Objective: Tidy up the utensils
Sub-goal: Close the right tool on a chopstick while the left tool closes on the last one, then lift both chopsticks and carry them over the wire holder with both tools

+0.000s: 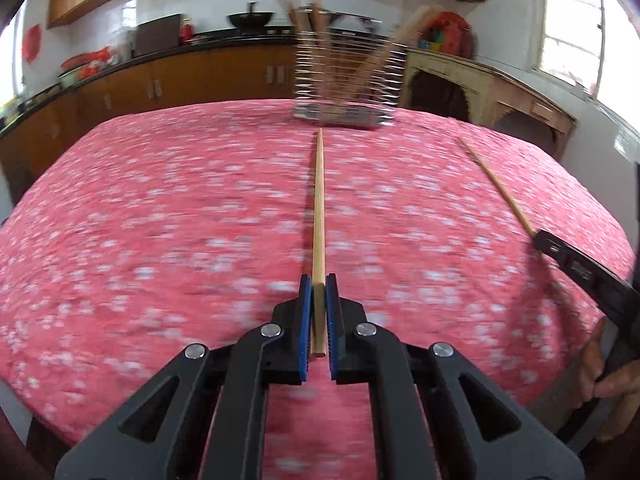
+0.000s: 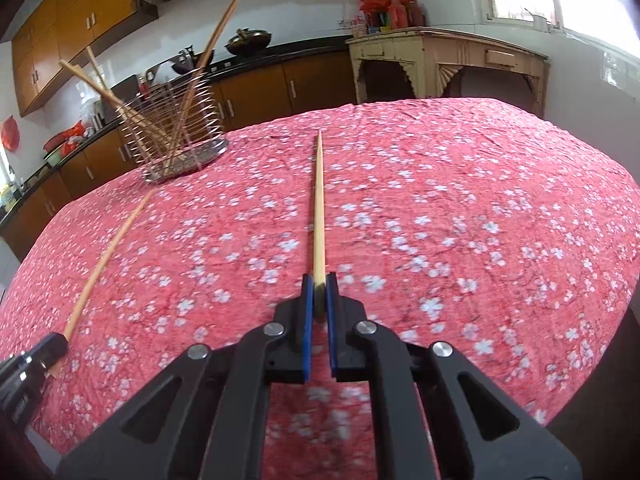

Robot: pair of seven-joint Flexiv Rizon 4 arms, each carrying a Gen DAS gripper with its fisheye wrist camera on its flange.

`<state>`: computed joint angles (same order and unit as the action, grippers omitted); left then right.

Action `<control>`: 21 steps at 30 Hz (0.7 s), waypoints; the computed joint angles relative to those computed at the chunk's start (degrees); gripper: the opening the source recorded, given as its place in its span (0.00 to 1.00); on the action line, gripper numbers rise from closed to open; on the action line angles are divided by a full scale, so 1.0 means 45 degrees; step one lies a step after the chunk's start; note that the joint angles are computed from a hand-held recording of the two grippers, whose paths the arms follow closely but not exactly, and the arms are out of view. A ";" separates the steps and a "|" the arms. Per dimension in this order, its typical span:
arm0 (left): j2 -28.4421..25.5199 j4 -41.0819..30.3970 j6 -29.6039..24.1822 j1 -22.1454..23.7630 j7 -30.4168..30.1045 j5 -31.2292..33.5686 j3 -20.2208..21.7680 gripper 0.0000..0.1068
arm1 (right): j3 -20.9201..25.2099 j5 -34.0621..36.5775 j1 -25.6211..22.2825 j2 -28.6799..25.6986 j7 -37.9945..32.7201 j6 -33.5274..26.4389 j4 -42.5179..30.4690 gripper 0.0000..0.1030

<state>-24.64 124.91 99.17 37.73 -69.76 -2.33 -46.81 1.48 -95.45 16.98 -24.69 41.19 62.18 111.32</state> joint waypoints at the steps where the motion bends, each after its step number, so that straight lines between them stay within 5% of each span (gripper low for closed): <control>1: 0.0040 -0.0180 -0.0040 -0.0285 -0.0079 -0.0124 0.0513 0.07 | 0.0005 0.0020 0.0032 -0.0057 -0.0104 0.0009 -0.0078 0.07; 7: -0.0199 -0.1505 -0.0710 -0.1739 0.0171 -0.1269 0.2450 0.07 | -0.0028 0.0027 0.0135 -0.0223 -0.0340 0.0098 -0.0319 0.07; 21: -0.0387 -0.1903 -0.0895 -0.2640 0.1110 -0.2978 0.3044 0.09 | -0.0110 0.0242 0.0345 -0.0224 -0.0792 -0.0270 -0.0301 0.08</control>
